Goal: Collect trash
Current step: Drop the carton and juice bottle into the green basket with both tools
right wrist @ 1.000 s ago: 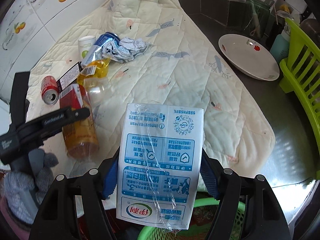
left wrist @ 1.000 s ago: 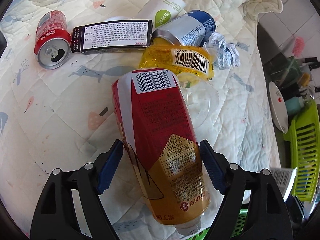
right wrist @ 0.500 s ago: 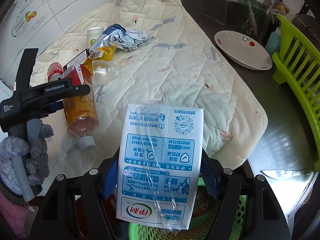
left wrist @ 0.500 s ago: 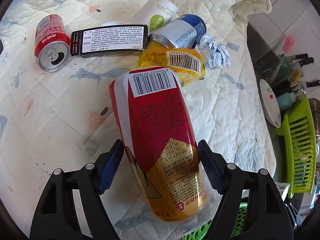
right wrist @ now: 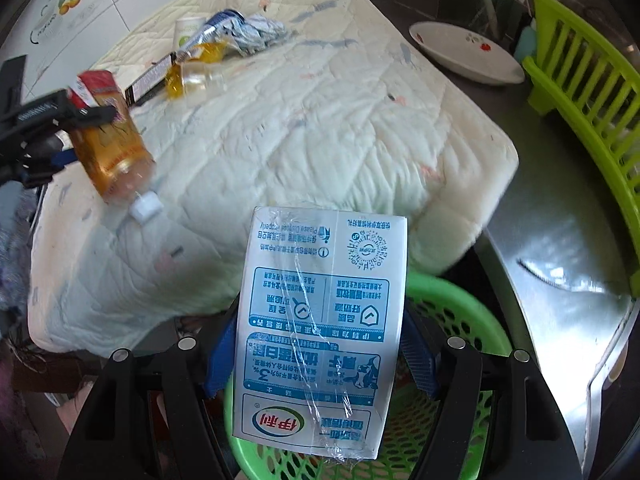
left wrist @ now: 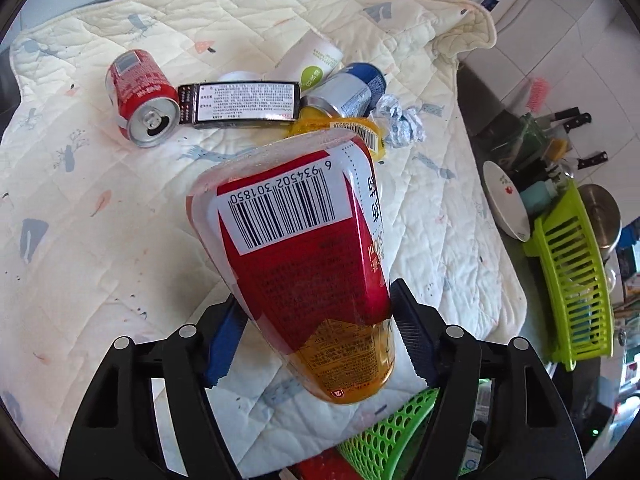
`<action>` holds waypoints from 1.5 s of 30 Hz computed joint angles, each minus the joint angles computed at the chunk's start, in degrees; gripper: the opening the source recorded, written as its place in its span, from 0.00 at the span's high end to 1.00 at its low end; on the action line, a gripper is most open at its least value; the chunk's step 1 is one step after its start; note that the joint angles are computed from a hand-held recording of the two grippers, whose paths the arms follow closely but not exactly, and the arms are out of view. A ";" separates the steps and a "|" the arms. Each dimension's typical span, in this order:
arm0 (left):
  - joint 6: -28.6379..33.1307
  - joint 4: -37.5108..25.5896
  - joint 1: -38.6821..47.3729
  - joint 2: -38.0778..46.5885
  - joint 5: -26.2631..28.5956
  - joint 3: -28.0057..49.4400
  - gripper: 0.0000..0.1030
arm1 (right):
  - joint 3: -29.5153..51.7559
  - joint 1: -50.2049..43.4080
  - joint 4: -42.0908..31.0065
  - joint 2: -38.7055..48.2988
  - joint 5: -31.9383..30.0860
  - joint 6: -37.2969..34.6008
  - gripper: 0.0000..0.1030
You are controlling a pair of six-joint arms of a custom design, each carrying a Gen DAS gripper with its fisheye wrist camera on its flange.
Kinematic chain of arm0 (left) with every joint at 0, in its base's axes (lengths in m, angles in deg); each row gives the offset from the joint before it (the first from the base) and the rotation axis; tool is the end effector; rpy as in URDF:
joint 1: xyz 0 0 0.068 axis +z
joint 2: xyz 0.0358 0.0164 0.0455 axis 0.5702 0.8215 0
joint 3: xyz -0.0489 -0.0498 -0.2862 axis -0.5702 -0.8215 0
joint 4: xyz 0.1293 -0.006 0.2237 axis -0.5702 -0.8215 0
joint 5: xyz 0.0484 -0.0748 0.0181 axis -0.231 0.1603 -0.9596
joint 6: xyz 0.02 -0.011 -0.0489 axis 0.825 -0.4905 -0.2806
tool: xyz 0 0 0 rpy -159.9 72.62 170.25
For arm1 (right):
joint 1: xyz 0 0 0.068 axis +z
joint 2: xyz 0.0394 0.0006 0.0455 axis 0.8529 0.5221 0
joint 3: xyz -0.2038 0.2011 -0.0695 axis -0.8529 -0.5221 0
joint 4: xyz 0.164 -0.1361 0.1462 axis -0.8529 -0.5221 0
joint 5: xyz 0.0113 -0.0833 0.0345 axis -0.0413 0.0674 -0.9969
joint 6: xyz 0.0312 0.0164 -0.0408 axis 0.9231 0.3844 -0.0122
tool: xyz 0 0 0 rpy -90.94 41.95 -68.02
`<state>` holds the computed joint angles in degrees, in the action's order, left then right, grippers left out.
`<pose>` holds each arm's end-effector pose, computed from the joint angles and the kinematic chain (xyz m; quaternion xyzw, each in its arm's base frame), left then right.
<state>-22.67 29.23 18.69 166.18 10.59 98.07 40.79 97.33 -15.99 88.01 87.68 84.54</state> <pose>0.2621 -0.0799 0.2861 -0.0976 0.9478 -0.1681 0.2528 0.1792 0.1389 0.2389 -0.0470 0.9785 0.0658 0.1897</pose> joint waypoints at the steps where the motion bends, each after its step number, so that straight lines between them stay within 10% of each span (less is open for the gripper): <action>1: 0.25 -0.16 -0.25 -1.21 -0.33 -0.43 0.33 | -1.22 0.01 -0.02 -0.69 0.08 0.51 0.34; 24: -4.77 -4.54 -20.48 -16.09 -0.12 -3.79 0.34 | -14.88 0.26 -5.81 -13.90 1.80 7.38 0.25; 45: -9.05 7.86 -46.26 -0.78 -3.37 -6.26 0.32 | -5.72 -5.21 -20.95 -29.74 6.97 4.91 0.25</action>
